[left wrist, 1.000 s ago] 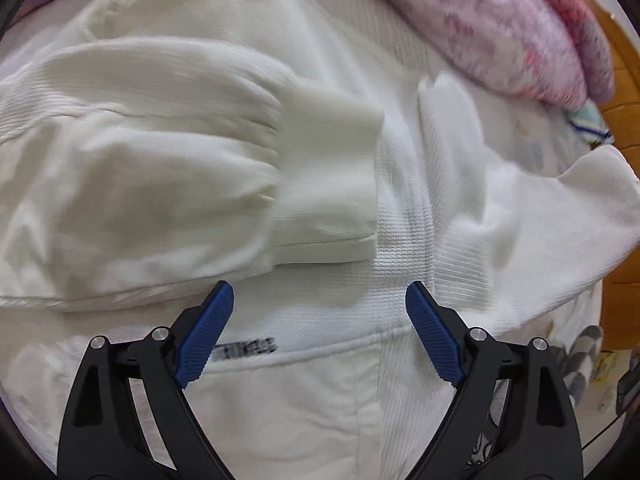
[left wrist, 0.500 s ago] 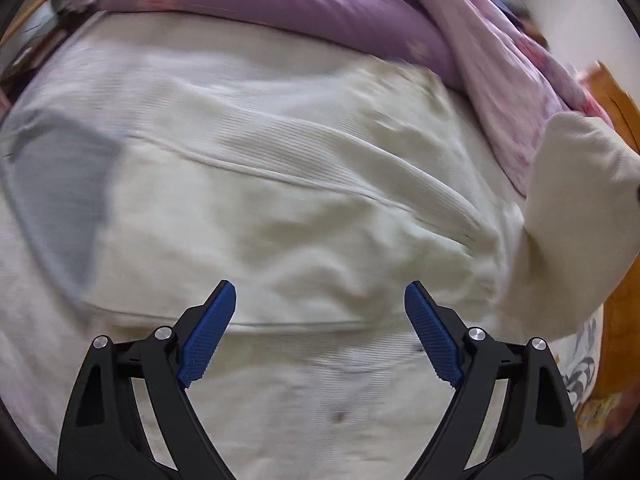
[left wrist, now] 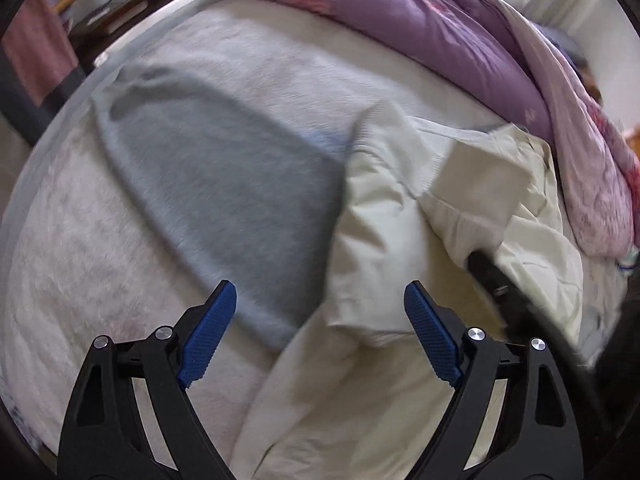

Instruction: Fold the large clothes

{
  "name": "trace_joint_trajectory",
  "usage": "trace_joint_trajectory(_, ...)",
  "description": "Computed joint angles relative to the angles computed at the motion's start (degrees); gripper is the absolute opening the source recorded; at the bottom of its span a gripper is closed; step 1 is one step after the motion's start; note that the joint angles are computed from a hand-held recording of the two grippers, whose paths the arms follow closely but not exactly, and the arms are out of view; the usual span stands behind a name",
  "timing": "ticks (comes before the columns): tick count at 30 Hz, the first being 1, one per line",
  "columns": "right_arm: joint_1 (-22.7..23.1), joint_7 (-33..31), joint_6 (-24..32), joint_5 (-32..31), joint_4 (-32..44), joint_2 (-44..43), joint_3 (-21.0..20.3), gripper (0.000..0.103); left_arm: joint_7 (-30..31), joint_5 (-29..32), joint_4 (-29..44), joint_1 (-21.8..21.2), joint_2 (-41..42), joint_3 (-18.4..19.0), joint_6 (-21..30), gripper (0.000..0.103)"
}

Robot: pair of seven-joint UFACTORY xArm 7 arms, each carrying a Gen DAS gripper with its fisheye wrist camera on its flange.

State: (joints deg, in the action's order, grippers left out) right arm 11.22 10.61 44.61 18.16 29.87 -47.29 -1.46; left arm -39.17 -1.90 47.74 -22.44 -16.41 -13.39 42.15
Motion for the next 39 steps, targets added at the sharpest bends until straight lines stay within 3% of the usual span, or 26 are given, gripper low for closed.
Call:
trace_joint_trajectory(2,0.11,0.85,2.18,-0.43,0.02,0.27,0.81,0.017,0.43,-1.07,-1.57,0.14,-1.36,0.85,-0.25,0.087)
trace_joint_trajectory(3,0.26,0.51,2.65,-0.50,-0.24,-0.12,0.58,0.022,0.80,-1.67,-2.13,0.16,-2.02,1.19,-0.38,0.087)
trace_joint_trajectory(4,0.72,-0.06,3.28,-0.05,-0.57,-1.21,-0.03,0.040,0.98,-2.15,-2.48,0.19,-2.52,1.34,-0.72,0.087)
trace_joint_trajectory(5,0.57,-0.27,3.65,-0.27,-1.09,-3.12,0.09,0.049,1.16,-3.10,-3.04,0.02,-3.41,1.53,-1.76,0.087)
trace_joint_trajectory(7,-0.03,-1.43,5.42,-1.37,-0.86,-5.31,-0.57,0.053,1.62,-4.48,-3.03,-0.51,-3.83,1.39,-3.41,0.087)
trace_joint_trajectory(10,-1.66,-3.26,9.02,-2.06,-0.66,-10.14,-2.81,0.054,1.51,-4.31,-0.73,-1.39,-2.98,-0.15,-5.08,0.087)
trace_joint_trajectory(16,-12.57,-7.26,17.05,-8.87,-0.48,-15.31,-9.37,0.054,0.91,-0.49,6.57,-3.66,6.99,-3.29,-6.50,0.087)
trace_joint_trajectory(21,-23.15,-13.61,19.91,-14.38,0.66,-11.95,-16.66,0.054,-1.75,4.62,12.88,-4.94,19.53,-2.02,2.35,0.076)
trace_joint_trajectory(24,-27.71,-18.18,19.75,-15.93,2.49,-8.29,-20.16,0.054,-1.13,4.87,13.31,-5.36,21.12,-0.70,2.54,0.078)
trace_joint_trajectory(27,-30.27,-22.35,18.86,-15.22,6.31,-3.79,-23.28,0.054,-0.20,2.79,15.17,-5.26,21.16,-0.06,4.44,0.078)
trace_joint_trajectory(31,-31.53,-25.91,16.69,-12.28,12.44,3.73,-25.20,0.056,-0.15,1.13,16.27,-4.17,19.08,0.87,2.83,0.082)
trace_joint_trajectory(39,-31.72,-30.75,15.50,-4.03,25.42,22.93,-26.63,0.060,-0.22,4.00,32.58,-2.85,29.60,2.87,6.54,0.083)
